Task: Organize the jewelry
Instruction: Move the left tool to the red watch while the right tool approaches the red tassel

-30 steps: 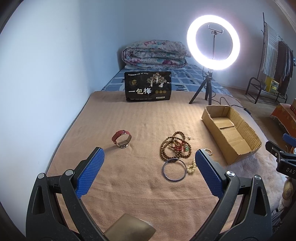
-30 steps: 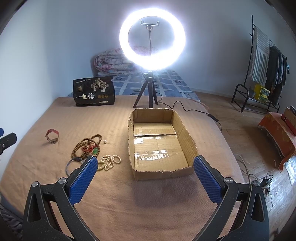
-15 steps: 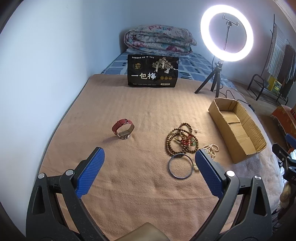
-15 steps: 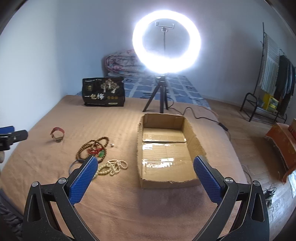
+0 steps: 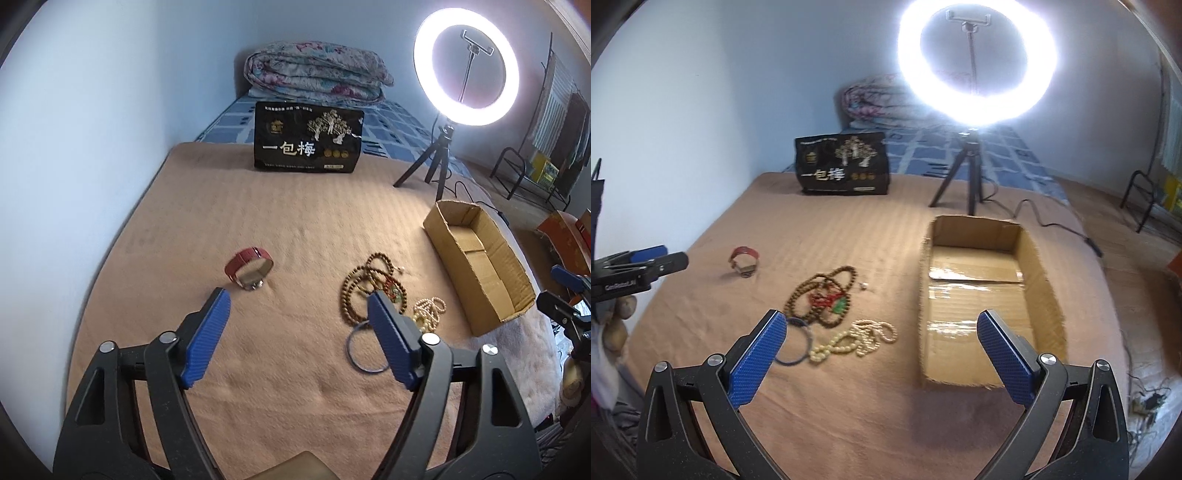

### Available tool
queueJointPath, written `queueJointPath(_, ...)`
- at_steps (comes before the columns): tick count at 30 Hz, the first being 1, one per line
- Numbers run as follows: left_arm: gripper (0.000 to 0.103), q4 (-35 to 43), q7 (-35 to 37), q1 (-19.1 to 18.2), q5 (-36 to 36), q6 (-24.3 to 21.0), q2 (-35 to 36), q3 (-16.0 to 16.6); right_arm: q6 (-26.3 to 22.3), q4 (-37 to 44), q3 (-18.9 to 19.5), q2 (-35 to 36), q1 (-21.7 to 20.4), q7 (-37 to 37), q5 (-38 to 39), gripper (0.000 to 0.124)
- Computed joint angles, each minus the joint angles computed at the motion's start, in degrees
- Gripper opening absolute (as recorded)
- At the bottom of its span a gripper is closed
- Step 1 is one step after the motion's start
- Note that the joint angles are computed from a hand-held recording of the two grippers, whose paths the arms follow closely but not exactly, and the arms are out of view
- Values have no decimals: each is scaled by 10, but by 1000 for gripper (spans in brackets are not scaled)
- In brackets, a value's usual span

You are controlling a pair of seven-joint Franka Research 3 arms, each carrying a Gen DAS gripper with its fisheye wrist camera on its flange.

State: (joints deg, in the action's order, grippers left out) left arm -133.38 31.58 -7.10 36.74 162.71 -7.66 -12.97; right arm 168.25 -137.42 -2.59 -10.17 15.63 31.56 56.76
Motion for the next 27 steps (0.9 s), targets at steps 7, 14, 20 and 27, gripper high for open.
queueJointPath(7,70,6,49,5,-42,14,13,18,-112,59,10,52,-22,46,-45,76)
queueJointPath(14,65,12,56,16,-24,18,25,21,-176,132,29,121,-49,124,-105,46)
queueJointPath(20,62,17,90,15,-45,19,42,28,-228,185,38,171,-66,183,-138,36)
queueJointPath(27,60,25,135,16,-91,26,67,37,-234,218,50,211,-72,222,-179,29)
